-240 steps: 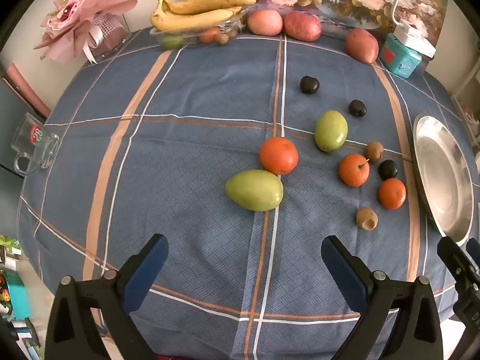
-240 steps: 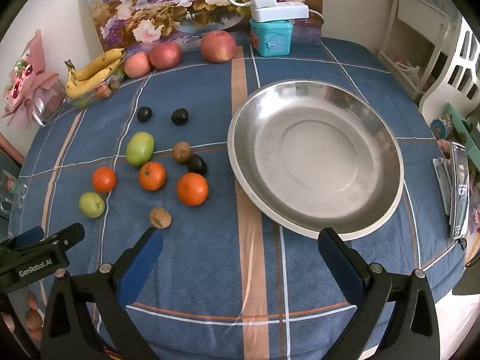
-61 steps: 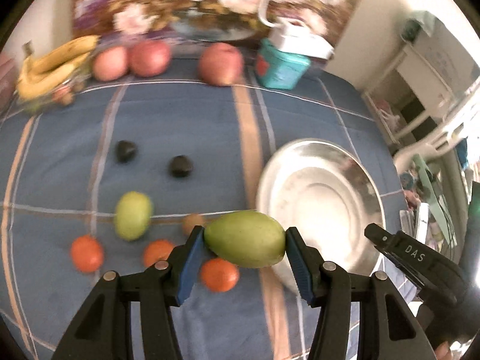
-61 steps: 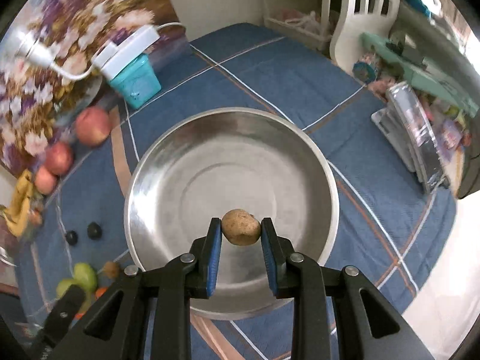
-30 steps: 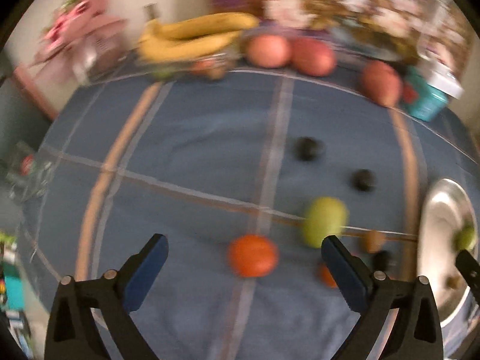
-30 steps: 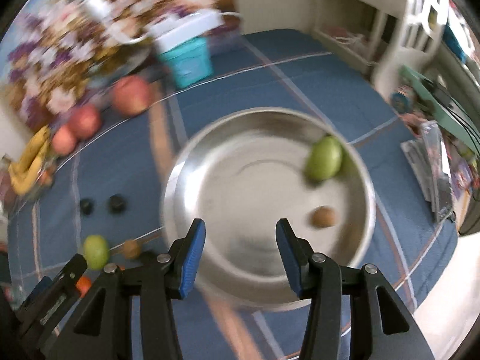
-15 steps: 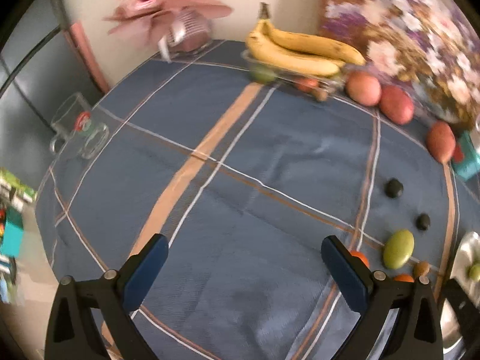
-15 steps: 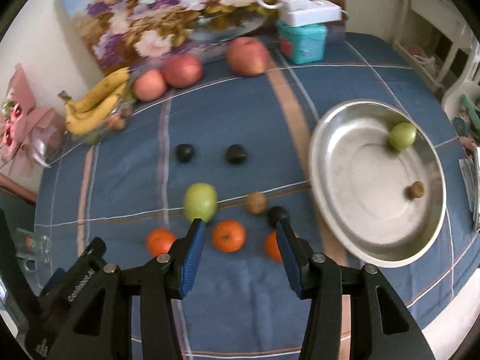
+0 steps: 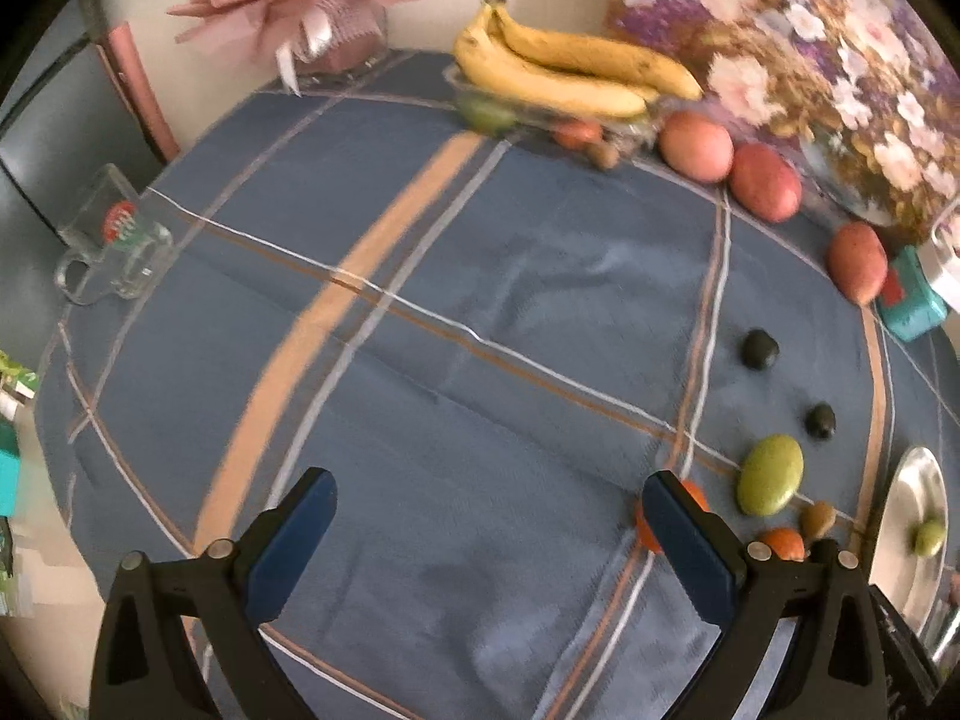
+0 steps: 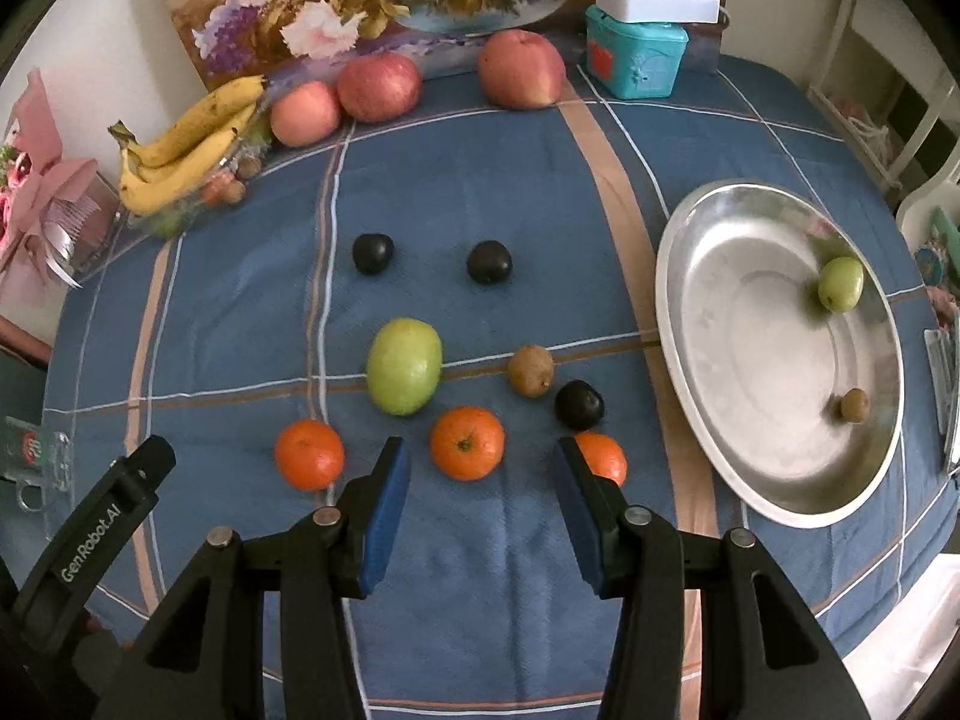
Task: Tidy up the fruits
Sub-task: 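Move both grippers back and grasp an orange with the left gripper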
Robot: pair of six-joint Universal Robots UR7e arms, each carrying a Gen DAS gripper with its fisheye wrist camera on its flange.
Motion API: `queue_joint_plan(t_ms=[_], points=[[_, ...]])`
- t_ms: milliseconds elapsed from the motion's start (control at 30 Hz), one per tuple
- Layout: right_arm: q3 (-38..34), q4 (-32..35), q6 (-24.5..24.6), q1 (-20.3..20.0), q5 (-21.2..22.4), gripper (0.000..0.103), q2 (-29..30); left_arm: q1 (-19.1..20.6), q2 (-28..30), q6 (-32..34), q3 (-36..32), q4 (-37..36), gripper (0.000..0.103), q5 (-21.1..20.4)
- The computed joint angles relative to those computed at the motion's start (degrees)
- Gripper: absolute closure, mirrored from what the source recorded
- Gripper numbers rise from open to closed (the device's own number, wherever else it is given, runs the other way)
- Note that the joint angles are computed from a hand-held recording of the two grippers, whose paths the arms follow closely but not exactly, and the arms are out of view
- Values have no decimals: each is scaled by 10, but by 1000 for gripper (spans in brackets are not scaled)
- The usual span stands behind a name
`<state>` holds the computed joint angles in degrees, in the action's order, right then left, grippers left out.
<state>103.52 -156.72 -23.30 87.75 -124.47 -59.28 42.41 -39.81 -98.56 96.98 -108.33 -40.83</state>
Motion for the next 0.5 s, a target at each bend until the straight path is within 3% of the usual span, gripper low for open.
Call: queue_joint_plan(t_ms=[167, 500], points=[[-12, 23, 4, -13, 8, 53, -2, 10, 22, 68, -9, -56, 0, -32], [-41, 80, 44, -40, 15, 53, -5, 19, 52, 136, -28, -104, 0, -48]])
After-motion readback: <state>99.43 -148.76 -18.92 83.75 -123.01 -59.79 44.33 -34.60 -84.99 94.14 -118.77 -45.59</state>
